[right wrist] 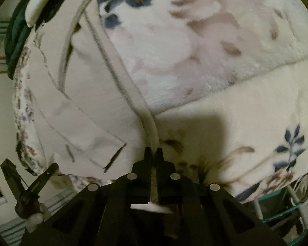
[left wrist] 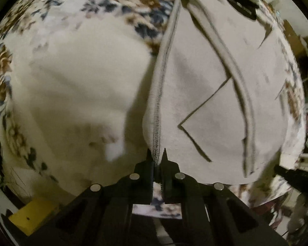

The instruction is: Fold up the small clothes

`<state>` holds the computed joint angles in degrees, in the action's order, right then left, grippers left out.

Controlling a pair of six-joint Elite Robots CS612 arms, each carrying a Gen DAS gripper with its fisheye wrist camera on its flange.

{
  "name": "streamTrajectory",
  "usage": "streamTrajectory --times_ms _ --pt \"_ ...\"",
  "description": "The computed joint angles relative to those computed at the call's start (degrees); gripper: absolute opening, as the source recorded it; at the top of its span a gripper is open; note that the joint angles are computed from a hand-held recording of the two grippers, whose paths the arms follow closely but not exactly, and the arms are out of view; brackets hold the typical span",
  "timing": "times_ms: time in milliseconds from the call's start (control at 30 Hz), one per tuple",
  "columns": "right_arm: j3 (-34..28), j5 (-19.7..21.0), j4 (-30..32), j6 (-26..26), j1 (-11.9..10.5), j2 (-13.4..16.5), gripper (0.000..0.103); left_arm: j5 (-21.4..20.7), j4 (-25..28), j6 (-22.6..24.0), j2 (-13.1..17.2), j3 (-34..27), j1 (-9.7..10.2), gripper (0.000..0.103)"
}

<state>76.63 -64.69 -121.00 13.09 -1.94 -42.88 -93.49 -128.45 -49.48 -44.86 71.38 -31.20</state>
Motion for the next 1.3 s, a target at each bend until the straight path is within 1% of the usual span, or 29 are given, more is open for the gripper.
streamTrajectory --times_ms 167,200,300,333,400,467,500,533,633,700,733,767,800,833,867,900,933,967,1000,1033,1067,1133,1200,1233,1300 --pt "1.04 5.90 -0.13 0.60 -1.54 -2.03 0.003 -2.80 -2.48 -4.75 -2.64 1.77 0.91 0.003" --pt "0.88 7.01 0.04 0.65 -1.83 -2.35 0.003 -3.21 -2.94 -5.84 -2.99 1.76 0.97 0.003" --pt "-0.35 9.45 0.86 0.82 -2.54 -2.84 0.003 -4.21 -4.13 -8.19 -3.45 0.99 1.98 0.003" --pt "-1.00 10.42 1.01 1.07 -2.66 -2.84 0.003 -4.52 -4.17 -8.46 -2.81 -0.49 2.84 0.003" --pt "-2.95 12.24 1.51 1.61 -3.14 -2.47 0.003 -4.26 -3.90 -9.25 -1.54 -3.46 3.22 0.003" --pt "-5.90 13.90 1.63 2.84 -3.62 -1.42 0.003 -3.68 -3.09 -9.75 0.93 -7.95 3.42 0.003" --pt "-7.71 14.20 1.86 3.36 -3.81 -0.63 0.003 -3.54 -3.22 -9.63 1.65 -9.28 3.71 0.003" --pt "-9.67 14.26 1.52 4.42 -3.77 0.35 0.003 -3.34 -3.35 -9.37 2.99 -11.56 4.12 0.003" --pt "-16.73 13.19 0.12 8.16 -3.09 4.36 0.003 -2.14 -2.13 -7.78 7.90 -19.53 5.17 0.003" --pt "-22.59 12.04 -0.29 10.34 -2.71 7.86 0.003 -2.88 -1.71 -6.97 11.18 -24.61 6.10 0.004" --pt "-25.82 11.25 -0.41 11.44 -2.38 9.83 0.003 -3.55 -0.76 -6.10 13.38 -28.16 6.59 0.005" --pt "-29.48 10.19 0.01 12.59 -2.06 12.04 0.003 -4.09 0.26 -5.87 15.37 -31.43 7.06 0.007" --pt "-32.51 9.78 1.00 13.44 -1.87 13.83 0.004 -4.59 0.35 -5.93 16.40 -33.05 7.44 0.007" --pt "-36.51 9.39 3.23 14.07 -1.71 16.07 0.004 -5.37 0.63 -6.11 17.72 -35.15 7.85 0.009" --pt "-40.08 8.83 5.38 14.74 -1.56 18.02 0.007 -5.95 1.86 -6.45 18.85 -37.16 8.23 0.018" --pt "-43.37 8.70 7.58 14.96 -1.49 19.70 0.015 -6.39 2.41 -6.81 19.19 -37.74 8.48 0.028" --pt "-45.04 9.00 8.12 14.84 -1.49 20.60 0.021 -6.77 2.04 -7.34 19.28 -37.67 8.73 0.031" --pt "-45.78 8.61 8.21 14.41 -1.45 20.94 0.043 -6.79 1.54 -7.62 19.07 -37.14 8.87 0.038" --pt "-45.58 7.36 7.92 13.76 -1.28 20.75 0.058 -6.40 1.15 -7.31 18.51 -36.05 8.94 0.042" --pt "-45.39 6.01 7.54 12.84 -1.22 20.50 0.061 -6.19 0.96 -6.58 18.23 -35.53 8.95 0.042" --pt "-45.22 5.42 7.58 11.41 -1.20 20.28 0.061 -5.97 1.45 -5.47 17.97 -35.15 8.94 0.043" --pt "-45.39 3.92 9.60 8.27 -0.99 20.06 0.061 -4.95 4.24 -2.12 17.63 -34.90 8.70 0.043" --pt "-45.74 2.24 11.62 4.86 -0.73 20.09 0.061 -4.98 7.82 0.73 18.70 -36.77 8.55 0.043" --pt "-46.84 1.17 13.24 3.19 -0.50 20.60 0.061 -5.38 9.84 1.87 19.71 -38.41 8.49 0.043" --pt "-48.61 0.07 15.45 1.44 -0.21 21.68 0.061 -5.69 12.09 3.13 21.42 -40.91 8.26 0.043"
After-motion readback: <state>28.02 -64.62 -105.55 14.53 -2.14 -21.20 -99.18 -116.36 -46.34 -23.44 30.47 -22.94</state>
